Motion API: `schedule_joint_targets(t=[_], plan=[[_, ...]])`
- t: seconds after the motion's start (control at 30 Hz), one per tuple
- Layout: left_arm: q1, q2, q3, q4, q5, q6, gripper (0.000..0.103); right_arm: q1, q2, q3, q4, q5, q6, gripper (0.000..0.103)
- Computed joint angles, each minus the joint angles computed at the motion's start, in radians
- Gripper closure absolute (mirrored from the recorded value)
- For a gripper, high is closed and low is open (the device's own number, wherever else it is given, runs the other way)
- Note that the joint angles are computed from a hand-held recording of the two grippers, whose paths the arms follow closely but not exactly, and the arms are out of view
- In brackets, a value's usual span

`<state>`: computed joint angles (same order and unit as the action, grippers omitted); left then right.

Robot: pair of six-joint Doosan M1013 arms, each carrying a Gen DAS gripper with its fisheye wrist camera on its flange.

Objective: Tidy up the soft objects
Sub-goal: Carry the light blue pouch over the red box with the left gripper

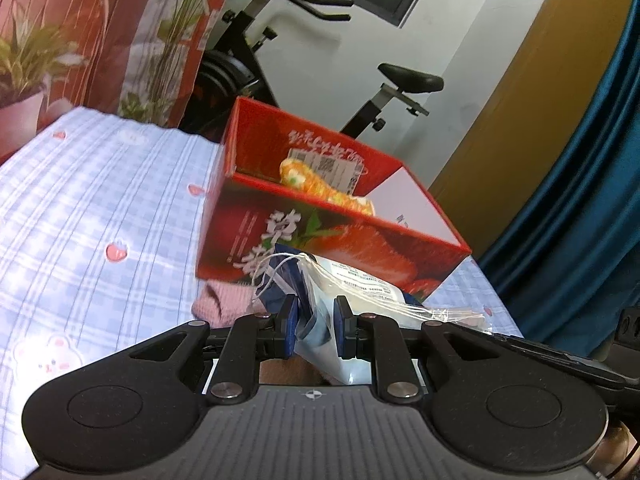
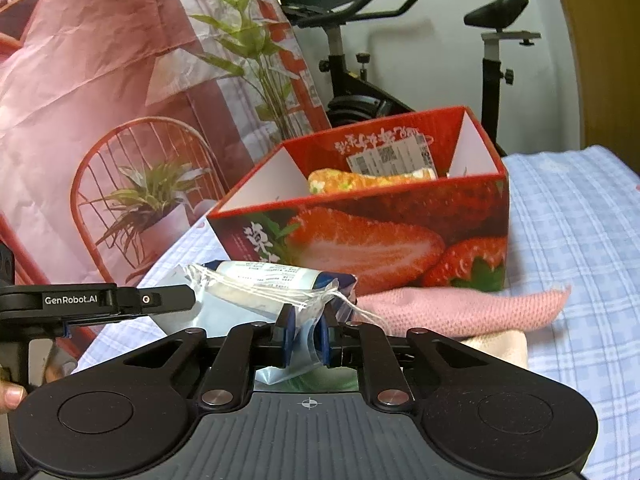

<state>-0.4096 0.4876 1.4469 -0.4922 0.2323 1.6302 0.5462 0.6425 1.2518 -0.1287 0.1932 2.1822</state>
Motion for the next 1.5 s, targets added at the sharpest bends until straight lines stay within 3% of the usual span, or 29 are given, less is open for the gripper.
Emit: schedule_joint_targets(t=[0.17,0.43,0.6,0.83,0.97,1.1,1.27,1.5], plan=[[0.000,-0.002,-0.011,-0.044,-0.026,0.074,0.083,-0.003,-0.006,-0.006,-0.082,-0.027,0.069,0.091],[0.002,0.010,-0.053,-0.123,-0.049,0.193,0.083,-0.020,-0.005,-0.043,-0.055,-0.052,0.023,0.091],[0.006,0.031,-0.096,-0.184,-0.046,0.277,0.083,-0.029,-0.002,-0.069,-0.126,-0.060,0.063,0.091],[0.011,0.082,-0.194,-0.125,-0.009,0.239,0.083,-0.050,0.025,-0.138,-0.123,-0.030,0.013,0.091],[0.015,0.134,-0.278,-0.070,0.025,0.181,0.083,-0.067,0.067,-0.220,-0.087,0.034,-0.086,0.091],[0.013,0.194,-0.376,0.070,0.085,0.059,0.083,-0.087,0.123,-0.316,-0.064,0.103,-0.137,0.092],[0.020,0.281,-0.527,0.174,0.276,-0.079,0.083,-0.098,0.207,-0.451,-0.059,0.225,-0.173,0.092],[0.023,0.342,-0.633,0.232,0.429,-0.113,0.083,-0.105,0.318,-0.628,0.049,0.443,-0.255,0.092]])
